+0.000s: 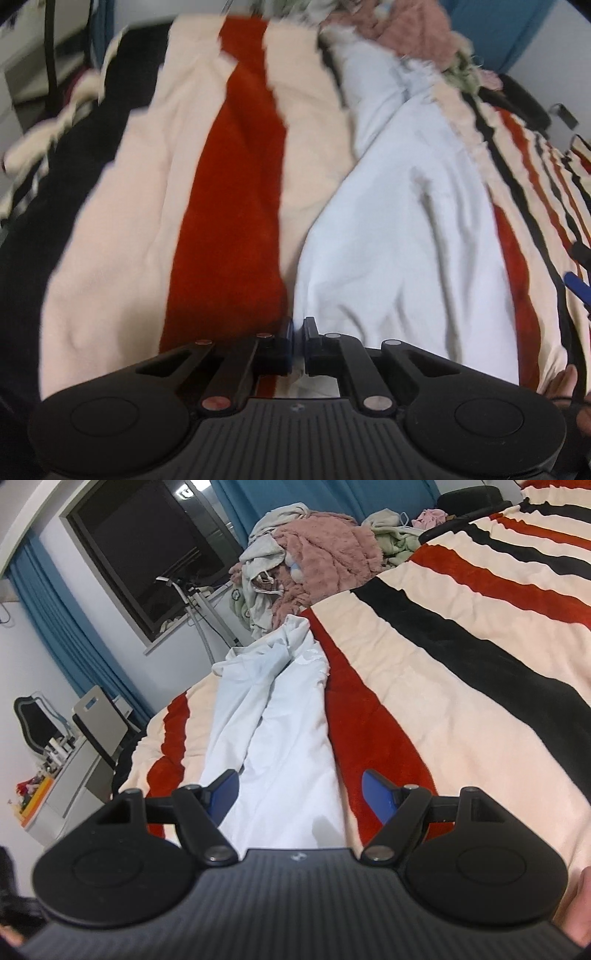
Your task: Fold clothes
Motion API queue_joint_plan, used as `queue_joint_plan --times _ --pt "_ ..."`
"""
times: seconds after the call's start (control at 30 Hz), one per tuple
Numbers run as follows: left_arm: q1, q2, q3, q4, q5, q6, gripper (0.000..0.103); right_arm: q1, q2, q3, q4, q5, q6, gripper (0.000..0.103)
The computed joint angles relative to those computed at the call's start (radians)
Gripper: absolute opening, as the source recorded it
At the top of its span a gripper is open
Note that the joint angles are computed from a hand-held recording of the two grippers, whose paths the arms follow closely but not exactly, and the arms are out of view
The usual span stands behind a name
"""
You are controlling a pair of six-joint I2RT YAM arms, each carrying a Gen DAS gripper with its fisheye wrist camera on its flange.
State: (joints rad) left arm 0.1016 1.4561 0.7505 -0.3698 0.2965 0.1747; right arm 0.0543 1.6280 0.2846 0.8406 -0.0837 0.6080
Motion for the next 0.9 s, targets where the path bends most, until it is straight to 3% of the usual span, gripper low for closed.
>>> queue_joint_plan --times 0.2,0.3,0.4,0.5,0.67,0.8,0.9 --pt "-0.117 -0.407 -0.191 0.029 0.038 0.059 0.005 -0.008 0.004 -0.009 0.011 0.000 0.016 0.076" --pt "-0.266 -0.551 -0.253 0.012 0.001 0.008 0.005 -0.006 0.003 -0.008 0.006 0.006 0.014 0.076" --pt "-0.441 -0.598 -0.295 0.029 -0.054 -0.064 0.005 -0.008 0.005 -0.008 0.002 0.006 0.016 0.076" --pt "-0.615 -0.506 -0.322 0.111 -0.152 -0.167 0.005 -0.027 0.023 -0.003 0.004 -0.029 0.028 0.076" --pt "-0.653 -0.246 -0.319 0.285 -0.087 -0.322 0.005 -0.089 0.106 0.029 0.002 -0.167 0.099 0.077" --pt "-0.640 -0.142 -0.304 0.333 -0.062 -0.329 0.007 -0.122 0.154 0.039 0.021 -0.225 0.151 0.077" --pt "-0.554 -0.112 -0.285 0.311 0.039 -0.279 0.030 -0.135 0.199 0.055 0.028 -0.278 0.182 0.077"
